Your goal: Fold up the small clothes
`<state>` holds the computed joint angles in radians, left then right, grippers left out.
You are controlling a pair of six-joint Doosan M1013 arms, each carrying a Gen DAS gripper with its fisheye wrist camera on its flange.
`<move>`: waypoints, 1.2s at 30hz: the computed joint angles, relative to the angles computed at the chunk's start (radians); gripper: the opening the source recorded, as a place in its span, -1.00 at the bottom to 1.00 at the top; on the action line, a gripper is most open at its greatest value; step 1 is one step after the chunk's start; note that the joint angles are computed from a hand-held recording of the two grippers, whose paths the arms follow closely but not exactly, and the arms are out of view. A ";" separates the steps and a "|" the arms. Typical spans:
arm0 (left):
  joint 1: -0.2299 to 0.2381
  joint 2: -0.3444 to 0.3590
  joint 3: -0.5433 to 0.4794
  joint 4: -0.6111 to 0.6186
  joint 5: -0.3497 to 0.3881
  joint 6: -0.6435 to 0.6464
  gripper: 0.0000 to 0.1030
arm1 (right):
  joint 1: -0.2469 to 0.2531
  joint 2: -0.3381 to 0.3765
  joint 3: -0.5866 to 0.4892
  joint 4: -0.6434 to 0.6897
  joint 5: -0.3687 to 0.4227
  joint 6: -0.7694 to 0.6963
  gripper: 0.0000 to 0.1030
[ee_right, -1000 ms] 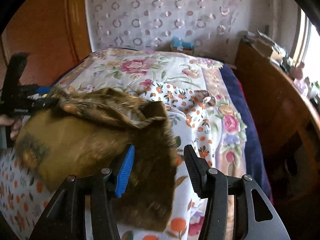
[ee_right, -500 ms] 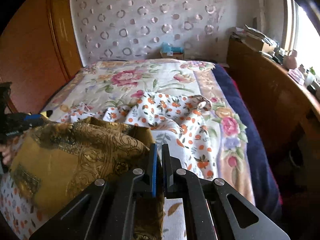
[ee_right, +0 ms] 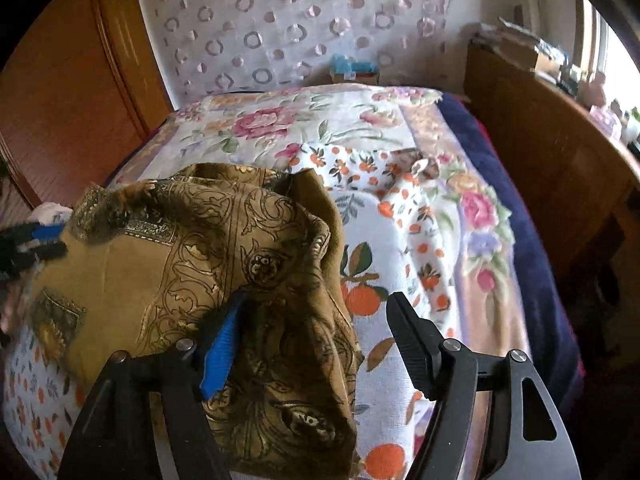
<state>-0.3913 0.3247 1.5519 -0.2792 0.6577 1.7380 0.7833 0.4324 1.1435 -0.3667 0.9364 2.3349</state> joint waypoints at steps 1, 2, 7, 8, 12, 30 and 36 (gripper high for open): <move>0.001 0.003 -0.001 -0.008 0.004 -0.002 0.09 | -0.006 -0.001 -0.002 0.023 -0.005 -0.020 0.40; 0.003 0.007 -0.003 -0.022 0.010 -0.003 0.09 | -0.011 -0.001 -0.001 0.041 -0.014 -0.031 0.40; 0.013 0.009 0.005 -0.088 0.009 0.015 0.09 | -0.030 0.002 0.004 0.128 -0.059 -0.141 0.38; 0.011 0.008 0.008 -0.087 0.001 0.018 0.09 | -0.031 0.004 0.002 0.140 -0.062 -0.168 0.34; 0.026 0.013 0.011 -0.223 0.018 0.130 0.02 | -0.036 0.007 0.005 0.171 -0.078 -0.227 -0.13; 0.066 -0.251 0.219 -0.390 -0.250 0.263 -0.83 | 0.031 0.020 -0.099 0.045 -0.224 -0.346 -0.70; 0.130 -0.377 0.337 -0.074 -0.359 -0.088 -0.83 | 0.048 0.209 -0.432 0.249 -0.127 -0.690 -0.70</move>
<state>-0.2609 -0.0527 1.8893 -0.3535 0.2987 1.6499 0.8314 0.6412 0.7113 -0.1174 0.8096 1.6450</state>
